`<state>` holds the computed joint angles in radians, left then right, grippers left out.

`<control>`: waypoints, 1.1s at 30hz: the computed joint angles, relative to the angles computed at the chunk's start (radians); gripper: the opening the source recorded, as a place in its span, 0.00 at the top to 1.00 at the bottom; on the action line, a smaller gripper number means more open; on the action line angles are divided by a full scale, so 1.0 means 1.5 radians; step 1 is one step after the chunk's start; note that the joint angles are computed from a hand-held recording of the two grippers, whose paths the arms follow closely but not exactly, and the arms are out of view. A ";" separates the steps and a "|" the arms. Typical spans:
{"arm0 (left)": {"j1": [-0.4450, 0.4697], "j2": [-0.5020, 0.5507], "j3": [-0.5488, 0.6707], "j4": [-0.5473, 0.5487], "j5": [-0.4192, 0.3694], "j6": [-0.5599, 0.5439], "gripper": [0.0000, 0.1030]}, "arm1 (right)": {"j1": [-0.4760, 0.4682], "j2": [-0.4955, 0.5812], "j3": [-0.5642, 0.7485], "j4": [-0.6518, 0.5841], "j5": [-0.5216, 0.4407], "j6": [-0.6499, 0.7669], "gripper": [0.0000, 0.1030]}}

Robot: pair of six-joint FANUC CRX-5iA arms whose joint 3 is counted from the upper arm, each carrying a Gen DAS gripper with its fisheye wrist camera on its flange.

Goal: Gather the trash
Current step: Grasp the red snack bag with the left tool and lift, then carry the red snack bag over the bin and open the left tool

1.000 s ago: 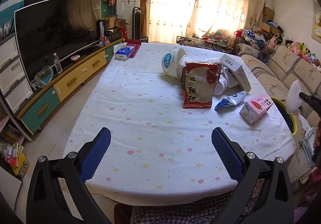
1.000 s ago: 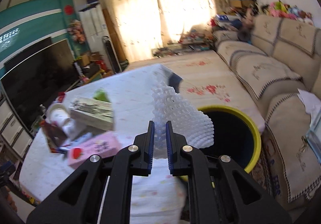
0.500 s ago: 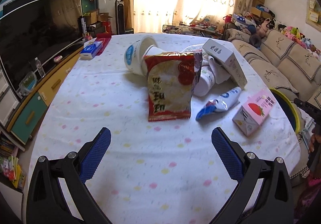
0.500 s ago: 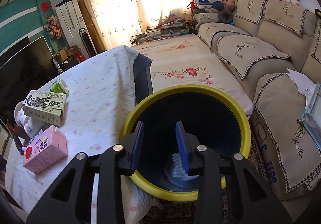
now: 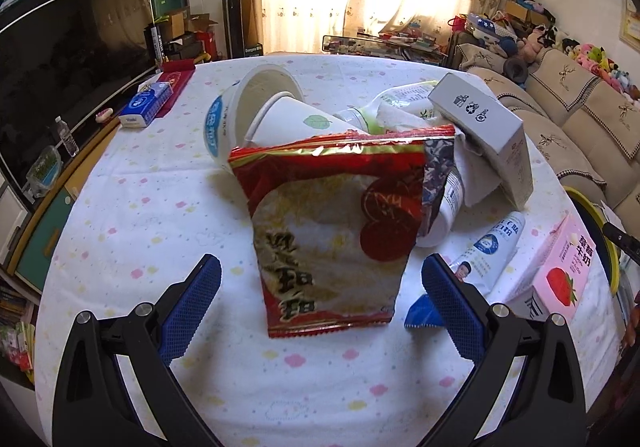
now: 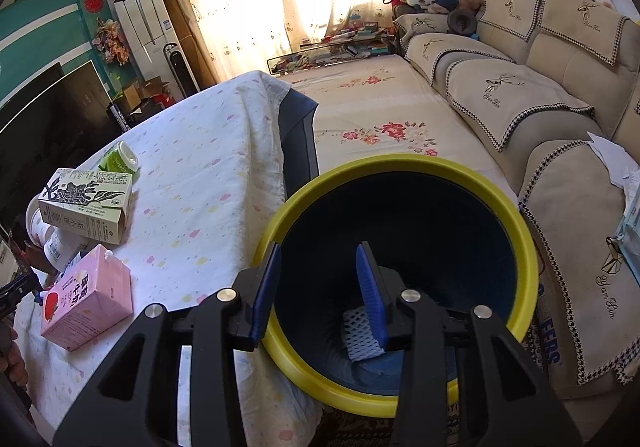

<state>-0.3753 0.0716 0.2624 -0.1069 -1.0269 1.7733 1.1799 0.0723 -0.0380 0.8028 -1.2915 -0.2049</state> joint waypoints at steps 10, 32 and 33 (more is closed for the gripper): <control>0.033 0.001 -0.011 0.054 -0.007 -0.025 0.40 | -0.001 -0.013 -0.017 0.000 0.011 -0.017 0.63; -0.106 -0.010 0.084 0.107 -0.022 -0.117 0.41 | 0.064 -0.088 -0.100 0.056 -0.083 -0.130 0.59; -0.116 0.002 0.097 0.114 -0.024 -0.122 0.41 | 0.070 -0.094 -0.107 0.057 -0.094 -0.137 0.58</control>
